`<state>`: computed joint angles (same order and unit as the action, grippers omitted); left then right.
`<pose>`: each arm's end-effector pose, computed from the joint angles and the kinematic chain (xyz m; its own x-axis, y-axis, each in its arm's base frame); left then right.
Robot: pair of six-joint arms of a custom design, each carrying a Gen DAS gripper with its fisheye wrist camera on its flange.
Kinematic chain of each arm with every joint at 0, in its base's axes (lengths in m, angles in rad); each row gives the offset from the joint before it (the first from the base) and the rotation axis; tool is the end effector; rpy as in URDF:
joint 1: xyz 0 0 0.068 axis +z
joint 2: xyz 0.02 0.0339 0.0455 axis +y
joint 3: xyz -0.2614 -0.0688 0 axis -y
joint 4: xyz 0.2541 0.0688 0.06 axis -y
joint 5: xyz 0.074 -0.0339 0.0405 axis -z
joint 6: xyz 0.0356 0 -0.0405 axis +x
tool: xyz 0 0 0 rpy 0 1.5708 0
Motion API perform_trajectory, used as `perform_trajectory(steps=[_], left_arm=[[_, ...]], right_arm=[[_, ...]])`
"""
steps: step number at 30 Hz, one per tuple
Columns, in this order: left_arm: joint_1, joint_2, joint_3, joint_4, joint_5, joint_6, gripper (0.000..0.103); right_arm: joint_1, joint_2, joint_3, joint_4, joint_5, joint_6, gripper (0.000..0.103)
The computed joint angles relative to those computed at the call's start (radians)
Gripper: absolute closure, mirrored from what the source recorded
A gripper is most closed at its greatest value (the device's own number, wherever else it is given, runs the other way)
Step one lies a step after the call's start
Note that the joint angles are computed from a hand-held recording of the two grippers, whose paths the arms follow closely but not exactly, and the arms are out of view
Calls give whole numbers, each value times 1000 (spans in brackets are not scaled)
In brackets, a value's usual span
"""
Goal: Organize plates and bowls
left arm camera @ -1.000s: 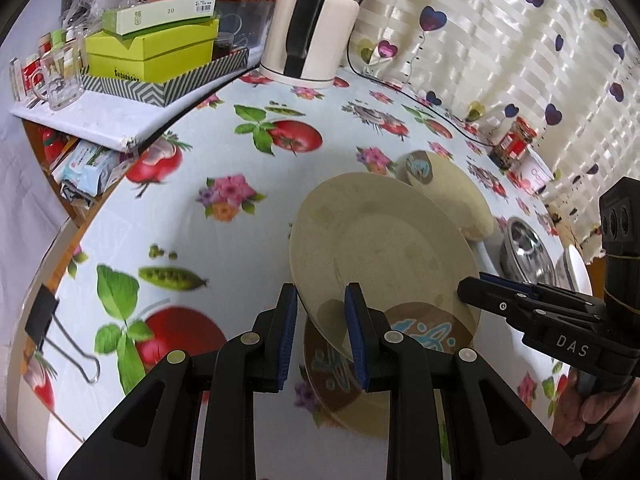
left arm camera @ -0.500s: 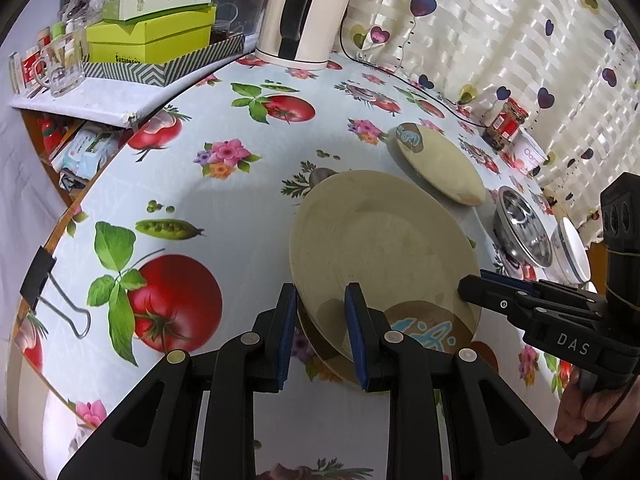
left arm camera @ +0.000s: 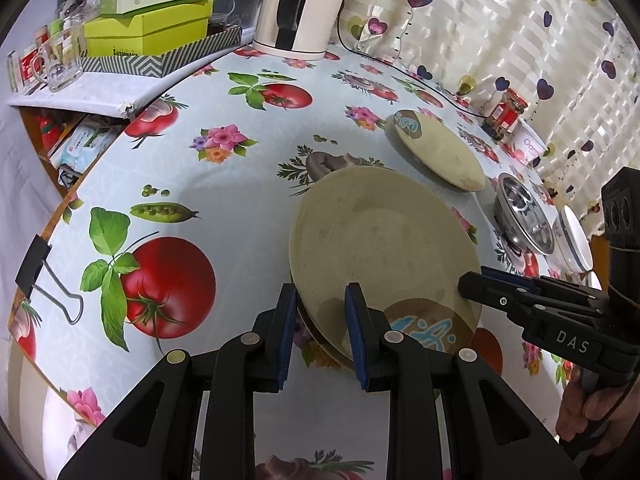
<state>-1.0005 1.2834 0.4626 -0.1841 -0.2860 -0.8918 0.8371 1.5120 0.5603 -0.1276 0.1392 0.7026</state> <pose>0.1278 -0.1806 0.1279 -0.8511 -0.0559 -0.5220 0.1012 0.9582 -0.2677 0.1728 0.1842 0.1060 -0.8975 -0.0398 -0.4392 -0.1464 0.9663 0.2116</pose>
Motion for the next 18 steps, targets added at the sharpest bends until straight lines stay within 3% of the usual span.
perform_trajectory(steps=[18], left_arm=[[-21, 16, 1, -1, -13, -10, 77]], right_arm=[[20, 15, 13, -18, 31, 8, 76]])
